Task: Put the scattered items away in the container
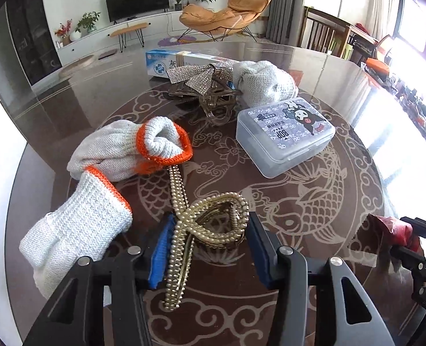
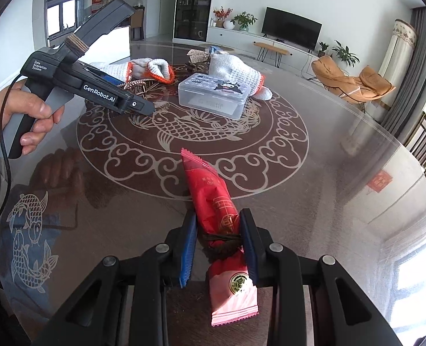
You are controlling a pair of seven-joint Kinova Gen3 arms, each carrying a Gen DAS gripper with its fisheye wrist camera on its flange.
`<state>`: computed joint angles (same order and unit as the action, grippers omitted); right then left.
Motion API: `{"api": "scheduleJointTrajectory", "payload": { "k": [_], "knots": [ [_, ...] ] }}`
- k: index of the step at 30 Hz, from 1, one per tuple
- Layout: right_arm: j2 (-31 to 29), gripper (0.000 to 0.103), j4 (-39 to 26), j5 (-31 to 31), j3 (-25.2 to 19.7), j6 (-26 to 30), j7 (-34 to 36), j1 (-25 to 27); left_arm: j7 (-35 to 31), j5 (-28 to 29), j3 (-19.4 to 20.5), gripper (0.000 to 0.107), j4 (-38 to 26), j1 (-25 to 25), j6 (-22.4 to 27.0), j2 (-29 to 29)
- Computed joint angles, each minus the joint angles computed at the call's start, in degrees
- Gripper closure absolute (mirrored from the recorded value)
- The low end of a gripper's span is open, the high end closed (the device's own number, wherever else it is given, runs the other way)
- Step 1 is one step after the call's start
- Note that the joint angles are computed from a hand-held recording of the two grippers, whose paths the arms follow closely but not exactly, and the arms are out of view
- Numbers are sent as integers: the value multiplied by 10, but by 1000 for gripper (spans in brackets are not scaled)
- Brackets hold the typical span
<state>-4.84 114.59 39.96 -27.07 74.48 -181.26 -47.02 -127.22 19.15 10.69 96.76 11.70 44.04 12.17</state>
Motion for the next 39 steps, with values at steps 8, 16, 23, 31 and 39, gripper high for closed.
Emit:
{"api": "scheduleJointTrajectory", "payload": {
  "k": [8,16,23,31,39],
  "knots": [
    [-12,71,9,-2,10,-18,0,0,-75,119,-28,64,126,-55,15,-103],
    [-25,71,16,-9,0,-121,-54,34,-88,127,-53,63,228,-20,-51,-185],
    [27,50,-17,7,9,-96,1,19,-102,123,-67,56,221,-4,-59,-178],
    [18,39,-12,-1,28,-100,-6,11,-54,80,-62,37,236,15,-102,-184],
    [19,36,-14,-3,27,-102,1,13,18,28,-47,13,229,9,-107,-176]
  ]
}}
